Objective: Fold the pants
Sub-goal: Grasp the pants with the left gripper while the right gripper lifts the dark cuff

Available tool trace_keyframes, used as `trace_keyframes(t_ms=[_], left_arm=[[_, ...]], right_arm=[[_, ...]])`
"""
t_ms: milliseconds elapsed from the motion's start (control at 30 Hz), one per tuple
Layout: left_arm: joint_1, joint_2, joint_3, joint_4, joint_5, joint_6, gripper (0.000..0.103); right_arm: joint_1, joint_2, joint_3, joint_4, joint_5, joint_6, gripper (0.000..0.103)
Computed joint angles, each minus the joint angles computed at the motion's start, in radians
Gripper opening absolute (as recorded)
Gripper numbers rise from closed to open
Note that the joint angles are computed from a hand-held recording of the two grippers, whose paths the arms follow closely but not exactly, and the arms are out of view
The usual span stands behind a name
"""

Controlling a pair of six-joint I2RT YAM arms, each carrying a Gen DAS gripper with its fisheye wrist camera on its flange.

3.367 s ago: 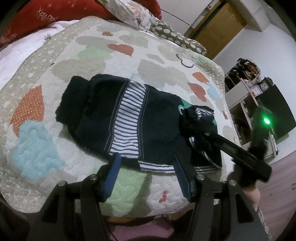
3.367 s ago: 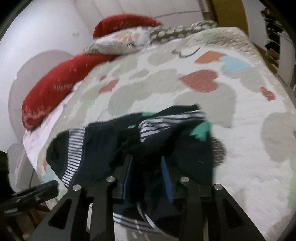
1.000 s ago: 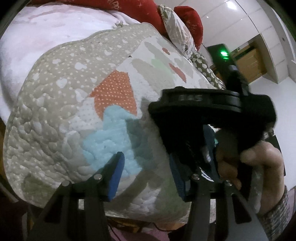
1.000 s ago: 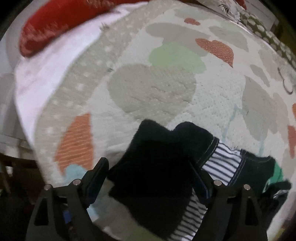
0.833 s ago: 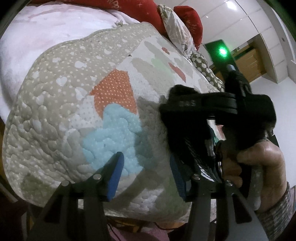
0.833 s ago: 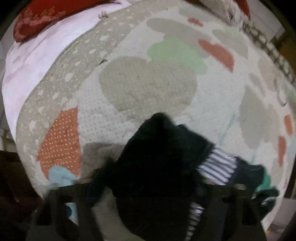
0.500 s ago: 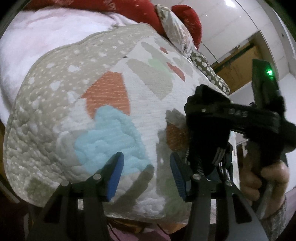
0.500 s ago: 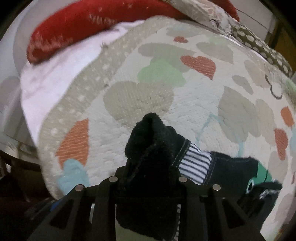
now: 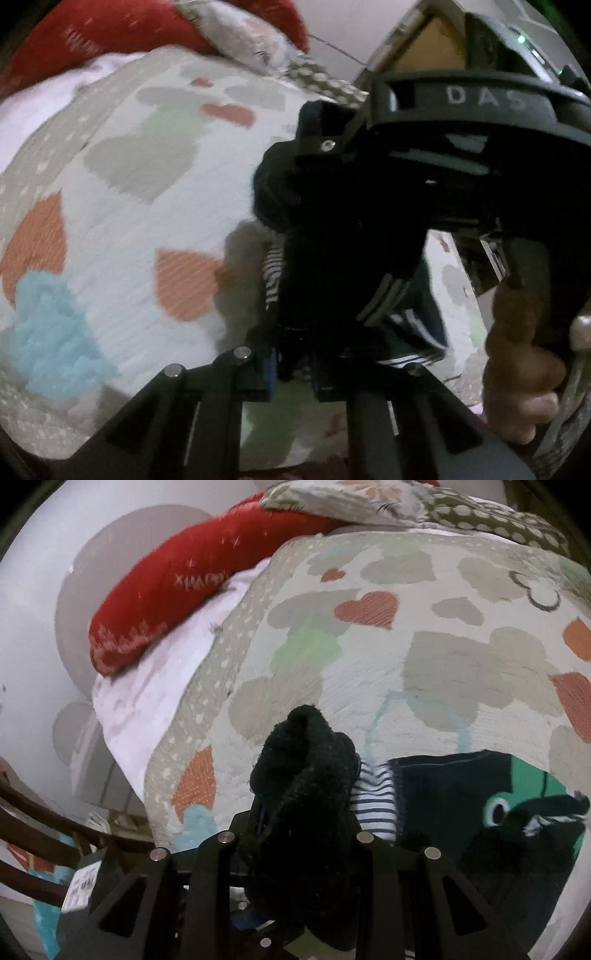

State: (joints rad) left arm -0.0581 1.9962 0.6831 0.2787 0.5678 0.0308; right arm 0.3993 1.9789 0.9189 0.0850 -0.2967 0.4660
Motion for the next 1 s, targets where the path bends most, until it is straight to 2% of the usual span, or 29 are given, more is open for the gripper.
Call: trace_keyframes(t_ms=[200, 400, 433, 500, 567, 600, 633, 733, 767, 800, 833, 900, 1000], left_arm=[[-0.196, -0.039, 0.015, -0.012, -0.089, -0.056, 0.013], [-0.292, -0.04, 0.027, -0.045, -0.124, -0.062, 0.013], [-0.298, -0.039, 0.033, -0.056, -0.123, -0.062, 0.013], [-0.293, -0.048, 0.036, -0.08, -0.117, -0.054, 0.015], [-0.286, -0.069, 0.025, -0.09, -0.123, -0.053, 0.017], [-0.276, -0.076, 0.025, -0.098, -0.121, -0.051, 0.017], [-0.27, -0.082, 0.026, -0.101, -0.124, -0.058, 0.018], [-0.262, -0.094, 0.031, -0.099, -0.16, -0.086, 0.03], [-0.265, -0.089, 0.04, -0.102, -0.17, -0.098, 0.031], [-0.268, -0.087, 0.045, -0.107, -0.169, -0.103, 0.031], [-0.275, -0.085, 0.05, -0.112, -0.167, -0.103, 0.031], [-0.309, -0.082, 0.042, -0.104, -0.195, -0.094, 0.033], [-0.388, -0.044, 0.039, -0.124, -0.268, -0.038, 0.034]], right_arm=[[-0.178, -0.153, -0.247, 0.194, -0.116, -0.004, 0.03], [-0.452, -0.156, -0.445, 0.394, -0.309, -0.02, 0.031], [-0.501, -0.134, -0.472, 0.432, -0.344, -0.03, 0.033], [-0.589, -0.083, -0.518, 0.509, -0.398, -0.061, 0.045], [-0.662, -0.059, -0.567, 0.562, -0.388, -0.088, 0.059], [-0.699, -0.064, -0.588, 0.571, -0.378, -0.104, 0.062], [-0.754, -0.084, -0.624, 0.595, -0.352, -0.119, 0.062], [-0.855, -0.211, -0.723, 0.636, -0.267, -0.126, 0.062], [-0.884, -0.264, -0.744, 0.629, -0.284, -0.134, 0.059], [-0.91, -0.307, -0.755, 0.609, -0.322, -0.145, 0.05], [-0.921, -0.343, -0.765, 0.597, -0.359, -0.148, 0.045], [-0.911, -0.372, -0.76, 0.58, -0.467, -0.153, 0.043], [-0.82, -0.262, -0.744, 0.706, -0.573, -0.079, 0.042]])
